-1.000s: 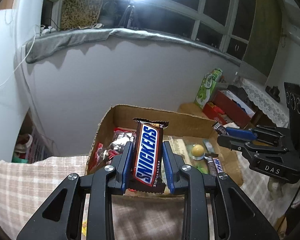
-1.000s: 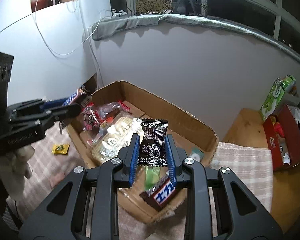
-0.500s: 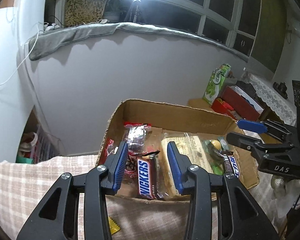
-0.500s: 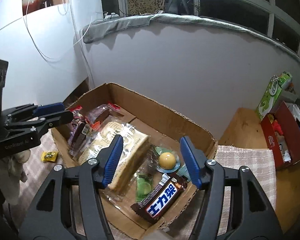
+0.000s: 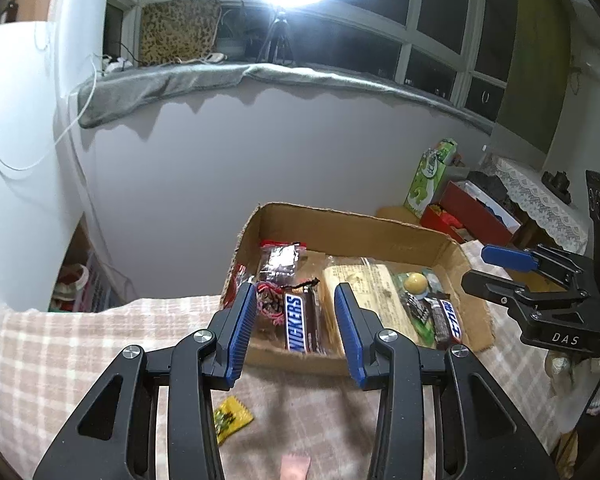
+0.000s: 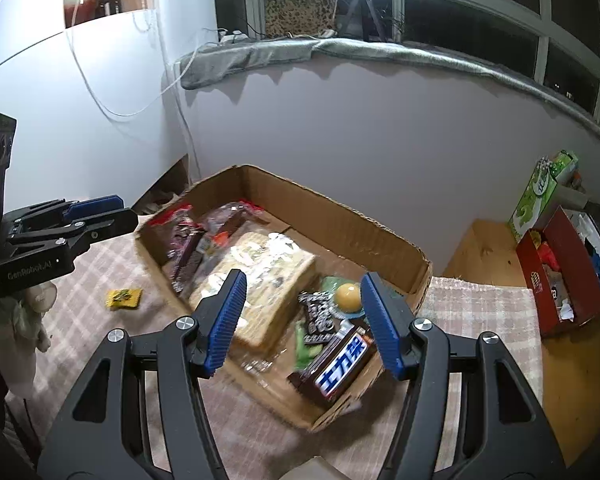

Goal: Organize snacks
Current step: 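Lower the right tool onto the pink candy while the left tool approaches the yellow candy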

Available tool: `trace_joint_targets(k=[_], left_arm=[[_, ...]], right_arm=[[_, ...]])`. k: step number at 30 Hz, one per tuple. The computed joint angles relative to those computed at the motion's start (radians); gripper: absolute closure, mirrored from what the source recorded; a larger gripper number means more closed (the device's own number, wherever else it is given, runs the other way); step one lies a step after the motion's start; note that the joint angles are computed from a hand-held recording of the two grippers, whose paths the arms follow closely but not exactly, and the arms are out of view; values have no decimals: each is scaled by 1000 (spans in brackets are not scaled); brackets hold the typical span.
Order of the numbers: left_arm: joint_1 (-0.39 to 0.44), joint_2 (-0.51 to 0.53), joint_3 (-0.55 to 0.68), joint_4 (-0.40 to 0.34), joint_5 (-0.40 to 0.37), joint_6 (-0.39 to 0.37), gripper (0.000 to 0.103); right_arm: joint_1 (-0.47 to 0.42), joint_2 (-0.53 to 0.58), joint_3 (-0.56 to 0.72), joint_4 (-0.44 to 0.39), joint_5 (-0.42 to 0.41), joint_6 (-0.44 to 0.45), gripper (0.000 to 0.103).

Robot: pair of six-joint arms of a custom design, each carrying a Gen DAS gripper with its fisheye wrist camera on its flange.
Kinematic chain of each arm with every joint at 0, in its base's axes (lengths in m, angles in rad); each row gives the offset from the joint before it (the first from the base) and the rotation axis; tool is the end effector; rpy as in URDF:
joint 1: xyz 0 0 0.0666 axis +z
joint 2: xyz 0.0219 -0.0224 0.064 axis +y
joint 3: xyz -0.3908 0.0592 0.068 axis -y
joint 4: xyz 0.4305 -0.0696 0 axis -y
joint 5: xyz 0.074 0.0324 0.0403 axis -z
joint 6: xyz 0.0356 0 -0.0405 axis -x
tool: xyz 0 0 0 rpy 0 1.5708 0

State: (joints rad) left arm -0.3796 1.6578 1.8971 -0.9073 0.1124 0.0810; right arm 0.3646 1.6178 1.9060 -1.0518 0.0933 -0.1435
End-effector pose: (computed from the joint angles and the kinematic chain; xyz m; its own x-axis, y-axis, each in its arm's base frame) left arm 0.5813 -0.2366 0.5481 -0.6098 0.1567 -0.7769 0.4020 0.9060 -0.1328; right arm 0.5617 0.2104 0.5643 -0.6812 -0.1076 -0.7241 -0.1968 0.9797 0.0395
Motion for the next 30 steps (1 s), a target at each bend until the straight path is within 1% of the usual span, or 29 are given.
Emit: trace_joint_targets(k=[7, 16, 18, 20, 25, 30], left_arm=[[19, -82, -87, 23, -2, 8, 64], [64, -143, -183, -8, 12, 13, 64], [76, -147, -201, -21, 27, 23, 64], [80, -155, -222, -27, 26, 30, 64], [93, -193, -270, -26, 29, 47, 64], [95, -263, -324, -17, 15, 31, 64]], right_arm=[[50, -62, -45, -1, 13, -7, 41], [104, -101, -108, -24, -4, -36, 41], [114, -107, -122, -30, -6, -41, 41], [123, -113, -134, -37, -18, -54, 41], [147, -137, -166, -48, -24, -86, 41], [176, -171, -190, -50, -17, -120, 41]])
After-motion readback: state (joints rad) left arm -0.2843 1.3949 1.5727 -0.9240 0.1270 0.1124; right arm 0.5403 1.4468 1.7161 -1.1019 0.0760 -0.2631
